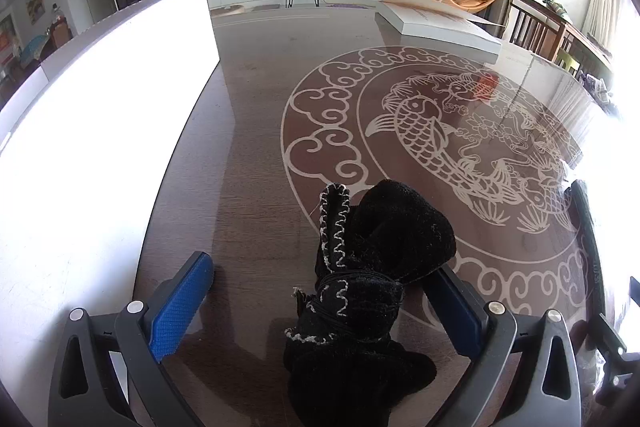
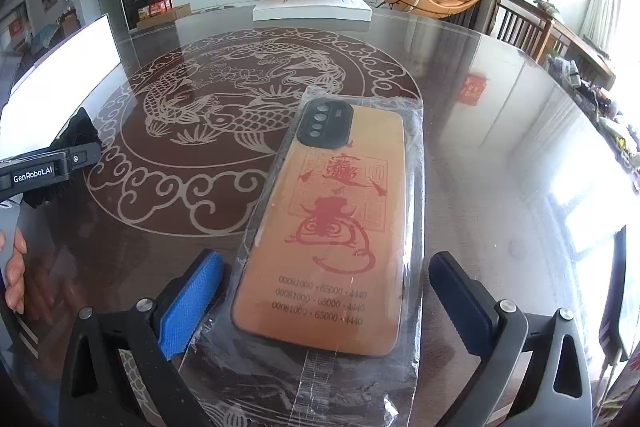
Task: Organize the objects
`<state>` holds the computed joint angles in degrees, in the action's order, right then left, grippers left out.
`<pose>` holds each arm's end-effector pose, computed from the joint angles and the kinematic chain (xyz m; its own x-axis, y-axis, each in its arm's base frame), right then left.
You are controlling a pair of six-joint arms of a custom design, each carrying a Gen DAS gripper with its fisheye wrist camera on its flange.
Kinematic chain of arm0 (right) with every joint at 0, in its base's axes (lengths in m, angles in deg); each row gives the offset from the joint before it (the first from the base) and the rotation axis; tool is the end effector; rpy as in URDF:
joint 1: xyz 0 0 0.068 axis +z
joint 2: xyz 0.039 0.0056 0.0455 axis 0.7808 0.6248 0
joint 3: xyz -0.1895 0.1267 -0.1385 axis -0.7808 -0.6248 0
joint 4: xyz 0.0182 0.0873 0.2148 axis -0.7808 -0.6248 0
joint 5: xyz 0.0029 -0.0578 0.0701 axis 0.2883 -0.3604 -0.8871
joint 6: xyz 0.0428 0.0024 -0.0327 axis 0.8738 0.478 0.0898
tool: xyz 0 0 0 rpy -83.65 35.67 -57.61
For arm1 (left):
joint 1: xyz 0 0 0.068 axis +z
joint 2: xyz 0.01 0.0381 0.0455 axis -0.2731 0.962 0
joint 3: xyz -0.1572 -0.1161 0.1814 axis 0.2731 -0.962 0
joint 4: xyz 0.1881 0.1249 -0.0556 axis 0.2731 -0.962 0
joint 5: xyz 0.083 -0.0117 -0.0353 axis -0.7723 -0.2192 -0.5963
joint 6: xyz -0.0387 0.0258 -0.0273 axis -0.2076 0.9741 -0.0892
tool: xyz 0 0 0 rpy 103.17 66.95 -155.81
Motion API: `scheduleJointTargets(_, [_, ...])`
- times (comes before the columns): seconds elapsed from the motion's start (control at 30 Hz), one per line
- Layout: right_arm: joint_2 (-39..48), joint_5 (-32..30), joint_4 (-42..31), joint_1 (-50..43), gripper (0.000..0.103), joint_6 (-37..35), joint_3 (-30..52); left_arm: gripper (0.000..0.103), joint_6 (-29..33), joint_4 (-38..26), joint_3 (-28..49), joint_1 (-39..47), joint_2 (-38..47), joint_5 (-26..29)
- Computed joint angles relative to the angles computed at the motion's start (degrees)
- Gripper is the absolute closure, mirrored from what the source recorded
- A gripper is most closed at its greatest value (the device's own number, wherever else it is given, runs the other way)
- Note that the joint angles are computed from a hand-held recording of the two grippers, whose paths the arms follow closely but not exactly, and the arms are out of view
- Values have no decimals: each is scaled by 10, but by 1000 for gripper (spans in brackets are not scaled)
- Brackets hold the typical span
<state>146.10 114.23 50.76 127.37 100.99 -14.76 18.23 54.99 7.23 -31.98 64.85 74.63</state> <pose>0.0829 0.2478 0.0632 -0.8086 -0.0092 -0.5883 0.0151 0.9992 -0.0364 0.2280 -0.0601 0.0542 -0.8190 0.0145 -0.5736 0.0137 0.9999 0.0058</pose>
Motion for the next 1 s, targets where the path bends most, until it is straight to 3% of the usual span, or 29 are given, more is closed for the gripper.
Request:
scheduleJointTargets(0.07, [-9,-10,33,-13,0,-10,-20,0,-1,2,0,-1,2,0])
scheduleJointTargets(1.0, [2,-12,40,-26,0,-24,-11,0,0,12,-9,0,3,2])
